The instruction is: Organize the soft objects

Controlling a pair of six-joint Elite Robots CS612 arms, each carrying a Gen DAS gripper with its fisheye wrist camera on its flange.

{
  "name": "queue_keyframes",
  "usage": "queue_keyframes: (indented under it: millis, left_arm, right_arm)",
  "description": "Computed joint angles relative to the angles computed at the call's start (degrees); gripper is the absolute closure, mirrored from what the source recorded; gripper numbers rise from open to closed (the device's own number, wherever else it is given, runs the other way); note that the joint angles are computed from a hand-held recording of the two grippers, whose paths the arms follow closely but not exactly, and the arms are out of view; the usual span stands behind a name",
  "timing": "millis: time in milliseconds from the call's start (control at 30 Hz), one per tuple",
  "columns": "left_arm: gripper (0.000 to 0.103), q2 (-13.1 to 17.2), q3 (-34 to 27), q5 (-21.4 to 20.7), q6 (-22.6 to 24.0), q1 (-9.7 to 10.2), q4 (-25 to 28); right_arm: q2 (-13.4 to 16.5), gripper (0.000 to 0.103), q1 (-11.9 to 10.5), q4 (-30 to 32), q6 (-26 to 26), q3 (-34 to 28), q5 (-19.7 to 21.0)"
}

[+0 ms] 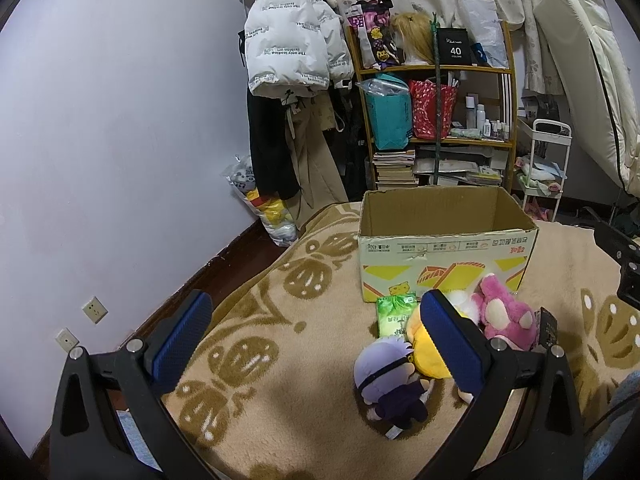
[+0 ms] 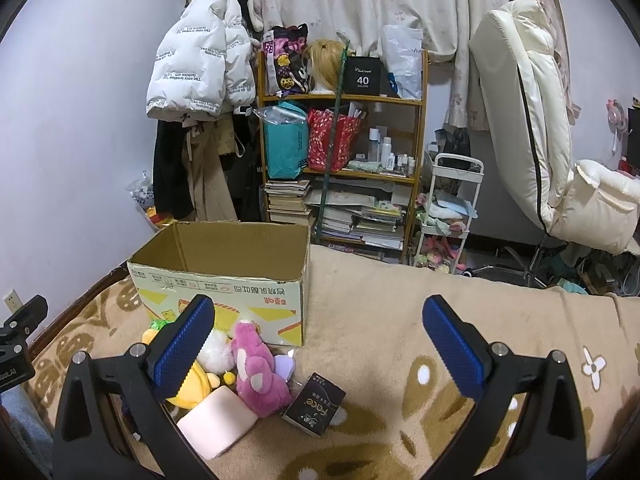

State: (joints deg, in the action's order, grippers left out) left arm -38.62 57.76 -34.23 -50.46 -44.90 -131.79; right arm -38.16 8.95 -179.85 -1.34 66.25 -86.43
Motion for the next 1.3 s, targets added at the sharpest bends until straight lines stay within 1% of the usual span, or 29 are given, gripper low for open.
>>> queue_keyframes:
  millis: [167,333,567,900,1067,1133,1233,1300]
  left_arm:
    - [0.001,-0.29,0.36,-0.79,-0.21,0.1,-1.01]
    - [0.001,-0.49,0.72,-0.83,-0.66,0.13,-0.96]
    - [0.001,-0.27,0.43,1.2,-0.74,-0.13,0.38]
    - [0.001,-0.18,0.05,1.58,-0.88,-0.25,1.46]
    - [0.001,-0.12,-0.25,1.06,-0.92,-0.18,1.96]
    - [0.001,0.02,-0.72,0.78,-1.43,-0.11,3.38]
    - [0.001,0.47,-1.54,-0.6,-0.86,0.24,3.92]
    - [0.001,1.02,-2.75,-0.46,-1.95,0.42,6.73]
  right_arm:
    - [-0.03,0.0,0.17,-0.12,0.1,-0.01,-0.48]
    - [-0.02,0.0,0.24,-0.17,0.1,-0.02,-0.66]
    - [-0.08,0.0,0.26,0.18,0.15,-0.02,-0.65]
    - [0.01,0.0,0.21,0.31,0.11,-0.18,-0.59]
    - [0.02,0.0,0.23,0.44,0.15,-0.13,-0.61]
    - [0.12,0.0,0.23,0.74,0.31,-0.23,-0.43]
    - [0.82,0.0,0.32,2.25,0.94,-1.31,-0.62]
    - [1.2,0.0,0.35,3.75,1.55,-2.08,-0.7]
